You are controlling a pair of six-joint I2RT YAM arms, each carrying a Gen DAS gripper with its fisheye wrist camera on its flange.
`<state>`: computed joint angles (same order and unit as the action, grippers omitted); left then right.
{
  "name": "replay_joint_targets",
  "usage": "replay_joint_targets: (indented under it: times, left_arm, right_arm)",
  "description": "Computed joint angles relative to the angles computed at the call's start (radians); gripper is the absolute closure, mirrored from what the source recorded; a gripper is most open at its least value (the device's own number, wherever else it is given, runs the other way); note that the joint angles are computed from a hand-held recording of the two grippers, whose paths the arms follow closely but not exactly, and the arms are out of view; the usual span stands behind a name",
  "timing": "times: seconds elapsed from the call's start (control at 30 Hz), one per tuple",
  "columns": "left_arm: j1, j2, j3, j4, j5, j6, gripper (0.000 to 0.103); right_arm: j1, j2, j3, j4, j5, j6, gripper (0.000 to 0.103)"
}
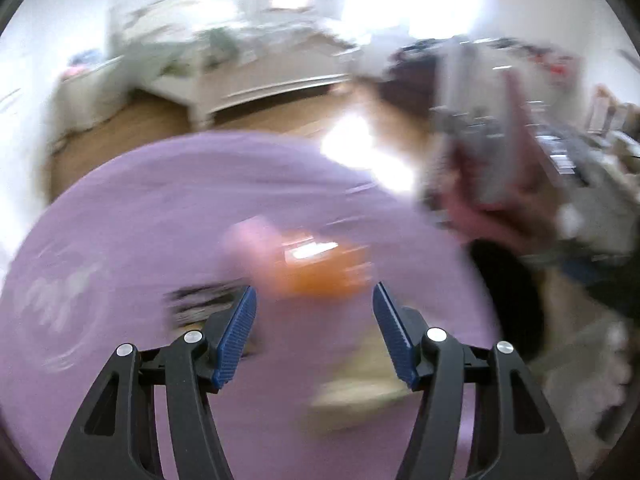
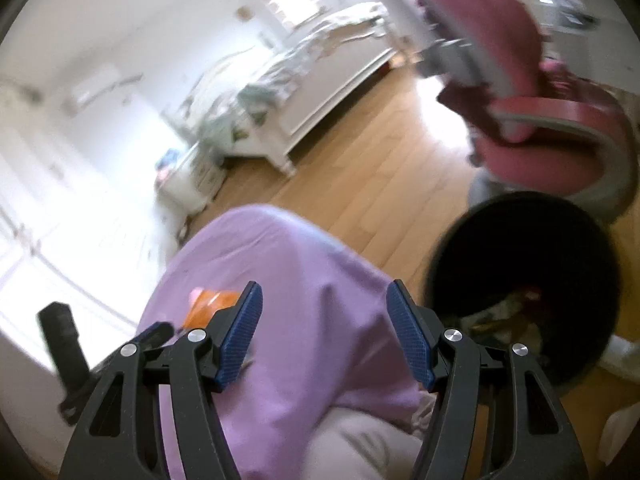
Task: Collect trash
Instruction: 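Grasp the orange snack bag with the right tool while the left tool approaches the black battery card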
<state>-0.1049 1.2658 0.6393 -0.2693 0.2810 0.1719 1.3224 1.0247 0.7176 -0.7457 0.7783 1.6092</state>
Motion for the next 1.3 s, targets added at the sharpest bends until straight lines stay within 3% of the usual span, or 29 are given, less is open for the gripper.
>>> replay_joint_targets:
  times: [0.1,0.23,0.33,0.4,0.43,0.5,0.67,0.77,0.83,0.87,0.9,0.97,1.03,1.07,1.3]
  left_arm:
    - [0.097,0.12,0.039,-0.009,-0.015,0.047,0.042]
    - [0.108,0.201,0.074,-0.01,-0.031,0.08,0.042]
    - [0.062,0.213,0.071,0.022,-0.079,0.08,0.03]
    - [0.03,0.224,0.071,0.054,-0.133,0.076,0.029]
    - [0.018,0.229,0.064,0.079,-0.164,0.088,0.024]
    - [0.042,0.231,0.053,0.101,-0.145,0.1,0.019]
    - [0.112,0.259,0.056,0.137,-0.103,0.16,0.019]
    - [0.154,0.267,0.058,0.147,-0.067,0.2,0.027]
    - [0.178,0.276,0.069,0.154,-0.052,0.219,0.044]
    - [0.193,0.276,0.071,0.156,-0.045,0.227,0.048]
    - [0.202,0.281,0.075,0.157,-0.039,0.232,0.055]
    - [0.22,0.288,0.085,0.155,-0.027,0.245,0.063]
    - [0.243,0.296,0.095,0.148,-0.006,0.259,0.074]
    - [0.254,0.298,0.098,0.143,0.007,0.263,0.076]
    - [0.428,0.338,0.193,-0.056,0.276,0.339,0.084]
  right_arm:
    - [-0.053,0.124,0.069,0.124,-0.07,-0.136,0.038]
    - [-0.107,0.278,0.168,0.236,-0.156,-0.262,0.038]
    - [-0.151,0.404,0.274,0.278,-0.227,-0.363,0.038]
    - [-0.17,0.481,0.35,0.262,-0.254,-0.422,0.03]
    - [-0.184,0.516,0.384,0.256,-0.263,-0.46,0.028]
    - [-0.204,0.602,0.471,0.242,-0.282,-0.548,0.028]
    - [-0.269,0.821,0.684,0.165,-0.359,-0.759,0.028]
    - [-0.291,0.933,0.787,0.15,-0.39,-0.869,0.028]
    - [-0.305,0.997,0.854,0.12,-0.401,-0.912,0.028]
    - [-0.315,1.026,0.881,0.113,-0.42,-0.931,0.032]
    - [-0.325,1.03,0.87,0.129,-0.437,-0.943,0.041]
    - [-0.336,1.058,0.898,0.118,-0.463,-0.94,0.048]
    - [-0.335,1.04,0.877,0.144,-0.473,-0.915,0.056]
    - [-0.337,1.015,0.842,0.179,-0.49,-0.898,0.077]
    - [-0.292,0.802,0.61,0.349,-0.469,-0.764,0.081]
